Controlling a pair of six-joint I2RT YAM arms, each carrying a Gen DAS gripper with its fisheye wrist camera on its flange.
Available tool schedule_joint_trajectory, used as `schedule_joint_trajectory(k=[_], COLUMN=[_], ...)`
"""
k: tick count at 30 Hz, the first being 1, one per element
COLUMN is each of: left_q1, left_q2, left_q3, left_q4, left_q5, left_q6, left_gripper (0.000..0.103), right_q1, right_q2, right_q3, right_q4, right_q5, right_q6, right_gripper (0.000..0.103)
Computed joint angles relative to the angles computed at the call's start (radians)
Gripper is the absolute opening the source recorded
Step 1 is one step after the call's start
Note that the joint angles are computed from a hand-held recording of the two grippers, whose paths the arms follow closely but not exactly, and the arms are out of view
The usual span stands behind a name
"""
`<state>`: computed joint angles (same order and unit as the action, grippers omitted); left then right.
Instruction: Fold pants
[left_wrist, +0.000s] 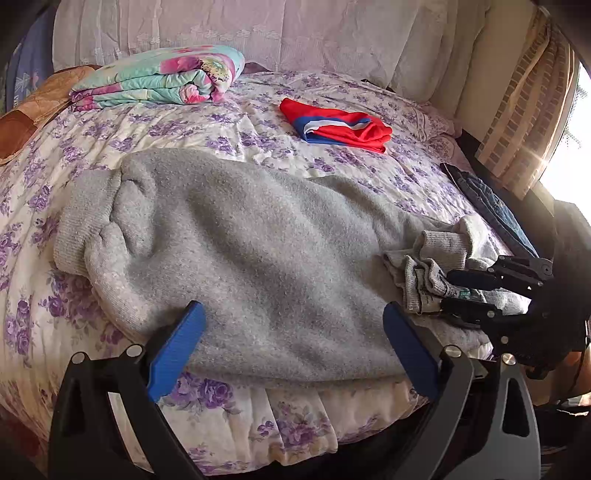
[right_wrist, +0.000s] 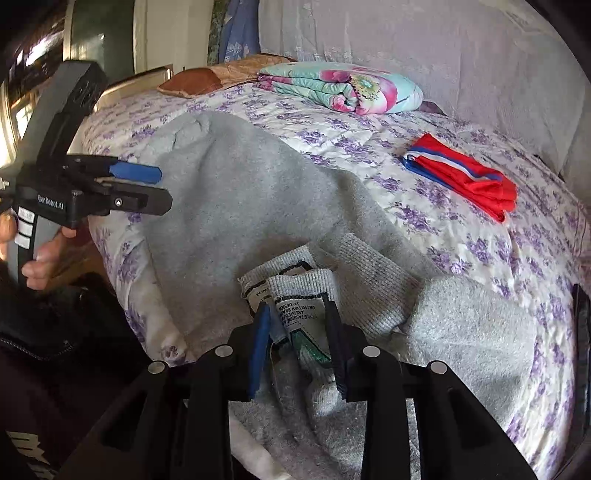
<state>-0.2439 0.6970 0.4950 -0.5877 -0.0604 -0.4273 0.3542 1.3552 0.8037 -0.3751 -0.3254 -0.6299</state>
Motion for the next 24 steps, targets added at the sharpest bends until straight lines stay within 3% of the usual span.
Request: schedule_joint_trajectory(k=[3, 11, 16, 18, 19, 21, 24], left_q1=[-0.012, -0.007, 0.056, 0.094, 0.107, 0.144, 0.186], left_q2=[-0.006, -0.111, -0.185, -0.206, -0.213, -0.220, -0.231], left_q3=[-0.003, 0.026, 0.035, 0.029, 0.026, 0.018, 0.013], left_q4=[-0.002, -0.115, -0.194, -0.217, -0.225, -0.238, -0.249], left_q5=[-0.007, -0.023, -0.001, 0.019, 0.026, 0.049, 0.071], left_q6=[-0.012, -0.020, -0.014, -0.010, -0.008, 0.005, 0.025], left_gripper=[0.094, 0.094, 0.094, 0.094, 0.094, 0.094, 0.094], right_q1=[-0.009, -0.065, 0.037, 0.021, 0.020, 0.014, -0.001], right_q2=[0.005, -0.069, 0.114, 0.093, 0.081, 0.029, -0.036], right_q3=[0.016, 0.082, 0.026, -0.009, 0.000, -0.013, -0.037], right_q4=[-0.007, -0.047, 0.044, 0.077, 0.047, 0.023, -0.014], right_q5=[-0.025, -0.201, -0.087, -0.129, -0.142, -0.181, -0.213], right_q6=[0.009, 0.091, 0.102, 0.100, 0.089, 0.088, 0.090], right_gripper=[0.007, 0.006, 0.009, 0.017, 0.031, 0.047, 0.051])
